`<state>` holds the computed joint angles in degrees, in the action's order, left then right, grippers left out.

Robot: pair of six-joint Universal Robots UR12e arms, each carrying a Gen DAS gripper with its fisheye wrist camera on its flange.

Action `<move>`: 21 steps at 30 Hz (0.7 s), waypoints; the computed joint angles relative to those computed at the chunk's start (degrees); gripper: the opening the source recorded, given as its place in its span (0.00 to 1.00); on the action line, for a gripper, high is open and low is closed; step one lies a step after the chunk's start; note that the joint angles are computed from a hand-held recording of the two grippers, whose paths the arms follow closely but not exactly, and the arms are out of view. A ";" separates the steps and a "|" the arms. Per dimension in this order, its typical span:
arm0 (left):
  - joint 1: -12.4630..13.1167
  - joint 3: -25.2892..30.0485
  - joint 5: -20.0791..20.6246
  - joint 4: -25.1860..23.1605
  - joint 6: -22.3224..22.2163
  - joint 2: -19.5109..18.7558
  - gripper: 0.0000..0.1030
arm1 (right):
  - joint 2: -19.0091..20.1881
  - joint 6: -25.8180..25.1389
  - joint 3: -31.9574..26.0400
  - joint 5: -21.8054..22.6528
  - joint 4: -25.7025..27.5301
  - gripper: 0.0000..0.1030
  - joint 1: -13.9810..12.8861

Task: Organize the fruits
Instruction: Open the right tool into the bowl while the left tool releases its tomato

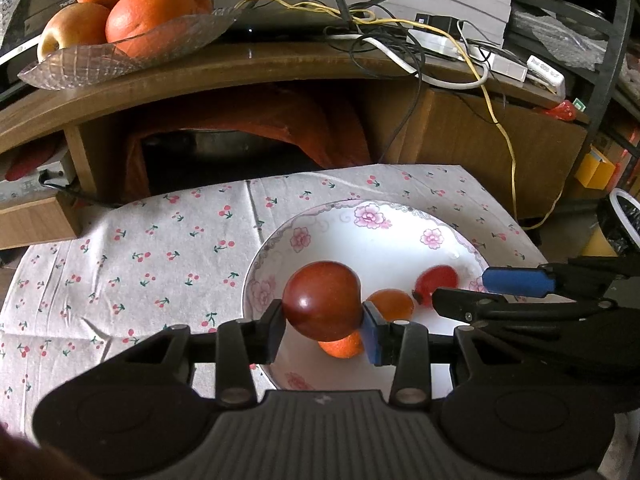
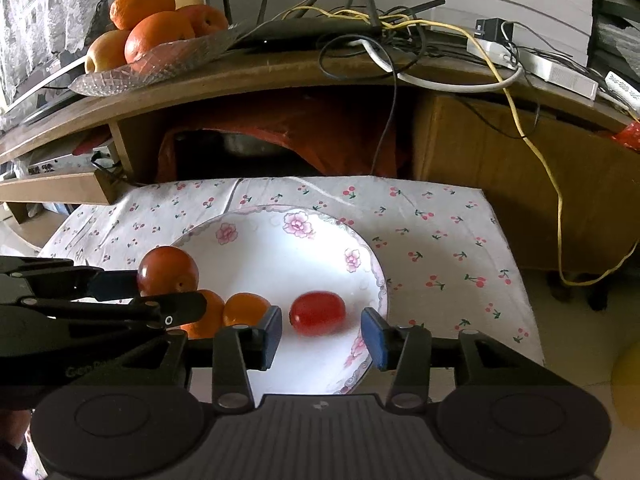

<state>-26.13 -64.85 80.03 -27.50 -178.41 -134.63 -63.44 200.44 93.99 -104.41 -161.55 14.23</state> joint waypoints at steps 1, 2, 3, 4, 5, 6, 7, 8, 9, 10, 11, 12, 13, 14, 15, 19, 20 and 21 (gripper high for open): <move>0.03 0.08 -0.03 -0.08 -0.16 -0.03 0.43 | -0.04 0.11 0.05 -0.02 -0.09 0.45 -0.01; 0.06 0.13 -0.07 -0.16 -0.33 -0.04 0.43 | -0.09 0.12 0.11 0.02 -0.20 0.46 -0.03; 0.08 0.15 -0.04 -0.17 -0.48 -0.06 0.44 | -0.14 0.09 0.19 0.05 -0.38 0.48 -0.05; 0.09 0.17 -0.06 -0.11 -0.57 -0.07 0.44 | -0.14 0.16 0.20 -0.10 -0.49 0.48 -0.02; 0.08 0.13 -0.05 0.04 -0.61 -0.06 0.44 | -0.17 0.25 0.21 -0.20 -0.50 0.49 0.00; 0.06 0.14 0.03 0.13 -0.67 -0.06 0.44 | -0.22 0.37 0.22 -0.25 -0.46 0.49 0.02; 0.05 0.17 -0.01 0.25 -0.79 -0.07 0.44 | -0.27 0.54 0.28 -0.30 -0.52 0.49 0.01; 0.06 0.22 -0.20 0.40 -1.00 -0.10 0.44 | -0.33 0.70 0.38 -0.33 -0.68 0.49 -0.01; 0.04 0.33 -0.27 0.44 -1.20 -0.15 0.44 | -0.42 0.80 0.49 -0.28 -0.83 0.49 -0.03; 0.00 0.46 -0.29 0.41 -1.35 -0.22 0.44 | -0.50 0.84 0.61 -0.22 -0.98 0.49 -0.04; -0.03 0.51 -0.28 0.48 -1.49 -0.25 0.44 | -0.56 0.80 0.68 -0.20 -1.13 0.50 -0.05; -0.06 0.52 -0.21 0.61 -1.47 -0.26 0.44 | -0.61 0.71 0.75 -0.23 -1.25 0.50 -0.04; -0.09 0.47 -0.04 0.75 -1.29 -0.24 0.45 | -0.66 0.60 0.77 -0.28 -1.27 0.50 -0.02; -0.13 0.34 0.19 1.06 -1.20 -0.19 0.45 | -0.70 0.52 0.84 -0.24 -1.39 0.50 -0.01; -0.16 0.22 0.34 1.34 -1.12 -0.13 0.45 | -0.74 0.49 0.91 -0.21 -1.52 0.51 -0.02; -0.08 -0.28 0.54 2.75 -1.55 0.25 0.45 | -0.84 0.52 1.00 -0.21 -1.59 0.51 0.00; -0.01 -0.36 0.44 2.96 -1.82 0.35 0.45 | -0.88 0.58 1.00 -0.26 -1.55 0.51 0.03; 0.04 -0.39 0.38 3.12 -2.11 0.42 0.45 | -0.91 0.64 1.01 -0.19 -1.57 0.51 0.05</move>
